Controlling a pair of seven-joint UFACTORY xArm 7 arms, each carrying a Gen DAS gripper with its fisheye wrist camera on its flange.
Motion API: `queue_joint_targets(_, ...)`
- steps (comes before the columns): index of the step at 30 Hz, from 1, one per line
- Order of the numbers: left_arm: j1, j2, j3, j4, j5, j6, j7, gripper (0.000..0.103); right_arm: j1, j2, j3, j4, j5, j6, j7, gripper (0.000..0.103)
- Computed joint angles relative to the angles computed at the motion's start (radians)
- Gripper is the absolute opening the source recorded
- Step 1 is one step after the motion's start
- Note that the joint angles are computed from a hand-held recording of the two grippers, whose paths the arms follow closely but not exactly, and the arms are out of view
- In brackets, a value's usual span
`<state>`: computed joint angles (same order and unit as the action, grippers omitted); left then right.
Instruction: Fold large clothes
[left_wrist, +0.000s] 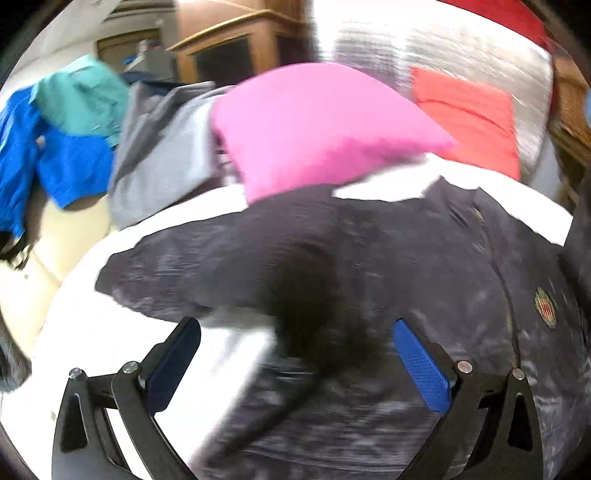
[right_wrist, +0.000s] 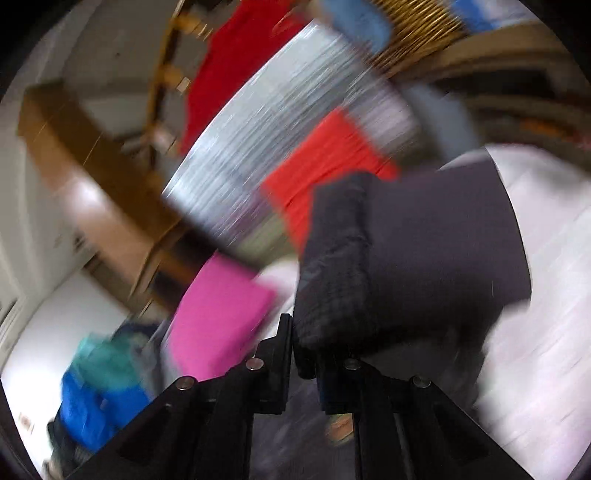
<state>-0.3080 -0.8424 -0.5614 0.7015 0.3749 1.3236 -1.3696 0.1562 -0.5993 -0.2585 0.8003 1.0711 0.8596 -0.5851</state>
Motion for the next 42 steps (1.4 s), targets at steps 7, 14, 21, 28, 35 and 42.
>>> queue_joint_targets(7,-0.018,-0.151,0.05,-0.076,-0.021,0.027,0.003,0.103,0.067,0.007,0.083,-0.143,-0.037,0.156,0.168,0.086)
queue_joint_targets(14,-0.027,-0.235,0.124,-0.19,-0.149,-0.249,-0.013,0.103,-0.057,-0.158,0.07,-0.174,-0.153,0.181,0.161,0.086)
queue_joint_targets(21,0.009,-0.039,0.13,-0.195,-0.215,-0.474,0.005,0.102,-0.174,-0.04,0.049,-0.147,-0.398,-0.1,0.208,0.084)
queue_joint_targets(28,0.09,0.171,0.056,-0.076,-0.091,-0.418,-0.036,0.088,-0.108,0.196,0.001,-0.062,-0.344,-0.154,0.126,0.08)
queue_joint_targets(35,0.076,0.325,0.044,0.017,0.052,-0.29,-0.082,0.089,-0.15,0.182,0.112,-0.089,-0.435,-0.231,0.189,0.026)
queue_joint_targets(42,0.0,0.376,0.108,0.046,0.107,-0.243,-0.081,0.089,-0.17,0.222,0.163,-0.101,-0.62,-0.288,0.331,0.026)
